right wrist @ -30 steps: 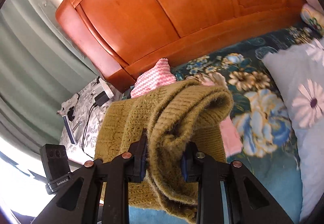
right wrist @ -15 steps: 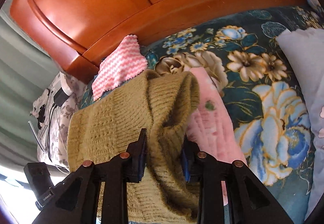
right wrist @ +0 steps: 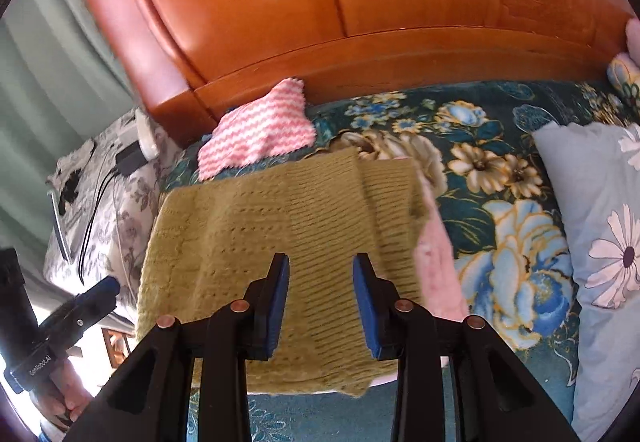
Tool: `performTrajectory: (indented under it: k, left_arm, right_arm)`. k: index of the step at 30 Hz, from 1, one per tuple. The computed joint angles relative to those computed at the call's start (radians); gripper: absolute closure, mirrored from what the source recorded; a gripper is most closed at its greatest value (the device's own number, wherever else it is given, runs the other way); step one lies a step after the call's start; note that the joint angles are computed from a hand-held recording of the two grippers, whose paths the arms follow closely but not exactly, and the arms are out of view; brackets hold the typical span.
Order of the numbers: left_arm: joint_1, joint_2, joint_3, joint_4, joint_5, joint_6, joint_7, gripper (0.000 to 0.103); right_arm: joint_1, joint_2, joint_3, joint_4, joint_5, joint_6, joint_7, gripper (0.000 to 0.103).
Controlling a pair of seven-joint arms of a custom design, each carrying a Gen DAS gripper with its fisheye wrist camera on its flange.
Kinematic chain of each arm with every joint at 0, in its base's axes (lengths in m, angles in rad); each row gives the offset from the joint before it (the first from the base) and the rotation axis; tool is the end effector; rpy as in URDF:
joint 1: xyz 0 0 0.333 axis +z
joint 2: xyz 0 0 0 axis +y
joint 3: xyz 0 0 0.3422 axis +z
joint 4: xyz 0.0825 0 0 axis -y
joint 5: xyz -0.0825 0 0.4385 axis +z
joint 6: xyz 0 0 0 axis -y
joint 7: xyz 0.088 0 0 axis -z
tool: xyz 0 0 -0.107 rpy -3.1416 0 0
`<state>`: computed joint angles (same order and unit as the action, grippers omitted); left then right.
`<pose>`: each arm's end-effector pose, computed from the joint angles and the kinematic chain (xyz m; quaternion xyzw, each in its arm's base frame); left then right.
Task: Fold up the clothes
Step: 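Lower the sweater onto the folded pink garment and open both tools, then withdraw both tools from the stacked sweater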
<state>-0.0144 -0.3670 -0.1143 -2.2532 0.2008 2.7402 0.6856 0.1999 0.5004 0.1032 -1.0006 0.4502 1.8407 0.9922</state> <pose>0.5293 -0.0841 0.6180 -0.8019 0.4251 -0.3677 0.2027 0.7472 0.2435 0.6460 -0.8876 0.3527 0.0146 0.2958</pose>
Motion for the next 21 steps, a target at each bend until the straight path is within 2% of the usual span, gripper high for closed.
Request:
performTrajectory:
  k: [4,6,9,10,12,14,18,21]
  left_arm:
    - [-0.006,0.013,-0.007,-0.019,0.004,-0.042,0.006,0.069]
    - [-0.005,0.005,-0.006,-0.053,0.005,-0.029,0.0,0.069]
    - [-0.011,0.013,0.005,-0.069,-0.018,-0.022,-0.006,0.069]
    - [-0.012,0.021,0.005,-0.066,-0.023,-0.027,-0.009,0.069]
    - [-0.005,0.025,-0.008,-0.052,-0.007,-0.05,-0.021,0.069]
    - [0.003,0.014,-0.024,-0.047,0.017,-0.073,-0.046,0.069]
    - [0.015,-0.034,-0.054,-0.068,0.045,-0.101,-0.157,0.068]
    - [0.004,-0.068,-0.076,-0.088,0.042,-0.157,-0.252,0.061]
  right_arm:
    - [0.021,-0.136,0.013,-0.24,0.0,0.088,-0.142,0.069]
    - [0.038,-0.171,-0.001,-0.315,-0.03,0.141,-0.163,0.069]
    - [0.047,-0.179,-0.019,-0.367,-0.047,0.198,-0.115,0.069]
    - [0.045,-0.171,-0.022,-0.369,-0.038,0.191,-0.082,0.069]
    - [0.047,-0.166,-0.026,-0.385,-0.035,0.201,-0.022,0.068]
    - [0.055,-0.193,-0.027,-0.427,-0.046,0.253,0.008,0.068]
    - [0.059,-0.263,-0.028,-0.509,-0.061,0.312,0.042,0.067]
    - [0.045,-0.342,-0.029,-0.609,-0.02,0.334,0.043,0.062]
